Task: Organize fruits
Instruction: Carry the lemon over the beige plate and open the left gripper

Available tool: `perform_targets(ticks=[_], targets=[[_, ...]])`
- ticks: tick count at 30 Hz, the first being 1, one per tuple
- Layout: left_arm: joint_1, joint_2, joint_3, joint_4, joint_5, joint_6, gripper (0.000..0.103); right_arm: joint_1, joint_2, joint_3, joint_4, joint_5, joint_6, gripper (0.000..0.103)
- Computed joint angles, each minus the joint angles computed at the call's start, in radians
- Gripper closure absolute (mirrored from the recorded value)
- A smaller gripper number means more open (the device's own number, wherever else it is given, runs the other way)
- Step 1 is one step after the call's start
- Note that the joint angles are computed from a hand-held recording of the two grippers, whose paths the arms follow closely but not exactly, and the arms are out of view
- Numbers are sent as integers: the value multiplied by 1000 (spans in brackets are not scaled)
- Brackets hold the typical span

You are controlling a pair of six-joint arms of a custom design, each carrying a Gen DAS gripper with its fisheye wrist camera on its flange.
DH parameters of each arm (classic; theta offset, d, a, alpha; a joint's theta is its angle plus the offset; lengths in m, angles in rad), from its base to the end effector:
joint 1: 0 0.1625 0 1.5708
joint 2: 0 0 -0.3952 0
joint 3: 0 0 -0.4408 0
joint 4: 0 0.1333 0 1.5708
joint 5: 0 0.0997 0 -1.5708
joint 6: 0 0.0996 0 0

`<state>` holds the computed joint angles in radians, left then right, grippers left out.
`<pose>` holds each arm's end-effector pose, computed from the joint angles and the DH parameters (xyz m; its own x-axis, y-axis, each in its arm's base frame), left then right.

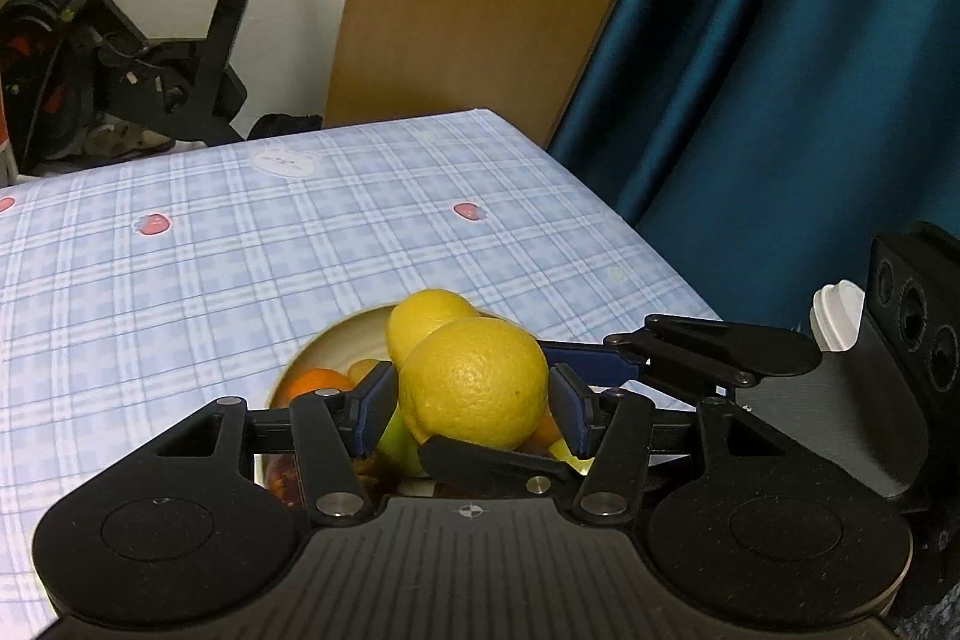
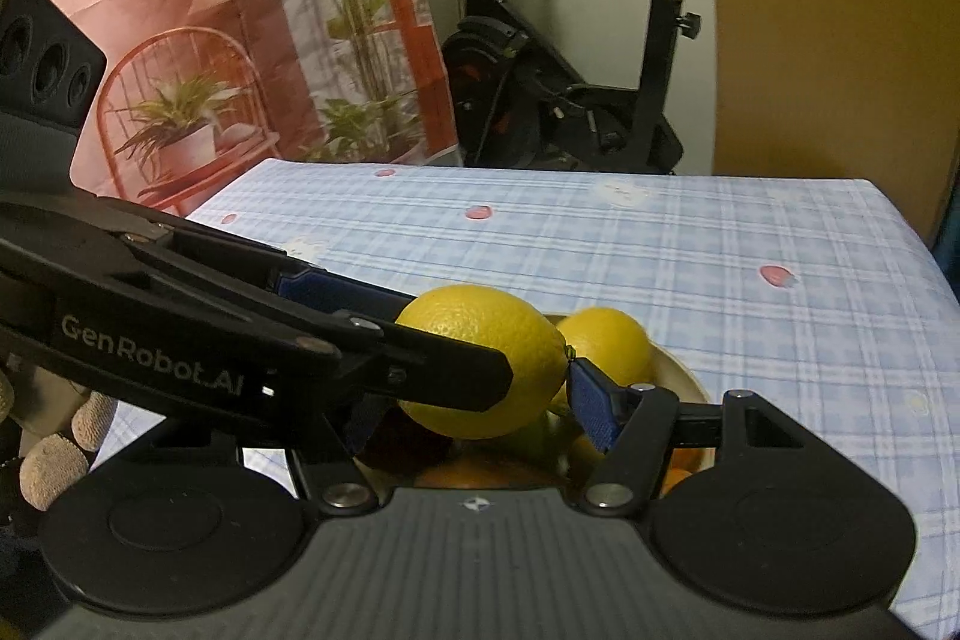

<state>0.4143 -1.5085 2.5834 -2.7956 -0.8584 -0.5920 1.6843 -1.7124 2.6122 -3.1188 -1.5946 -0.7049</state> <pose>-0.2352 -0.3202 0.1096 -0.8320 0.3202 -0.4530 0.5312 0.6950 -0.4846 0.1706 -0.3408 0.1893 -0.6993 -0.5886 0.4057 -0.7134 0.5392 -0.4476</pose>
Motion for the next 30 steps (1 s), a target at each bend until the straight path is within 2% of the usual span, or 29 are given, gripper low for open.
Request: perform_targets(ticks=[8, 17, 21, 30], targets=[[5, 64, -27, -8, -8, 9, 45, -37, -19, 27, -38, 10, -34, 36], [-3, 89, -31, -20, -1, -1, 43, -66, -25, 35, -50, 26, -29, 35], [-14, 71, -16, -26, 6, -7, 41, -52, -12, 36, -80, -8, -37, 35], [-51, 5, 24, 14, 70, -68, 41, -66, -20, 44, -84, -17, -13, 35]])
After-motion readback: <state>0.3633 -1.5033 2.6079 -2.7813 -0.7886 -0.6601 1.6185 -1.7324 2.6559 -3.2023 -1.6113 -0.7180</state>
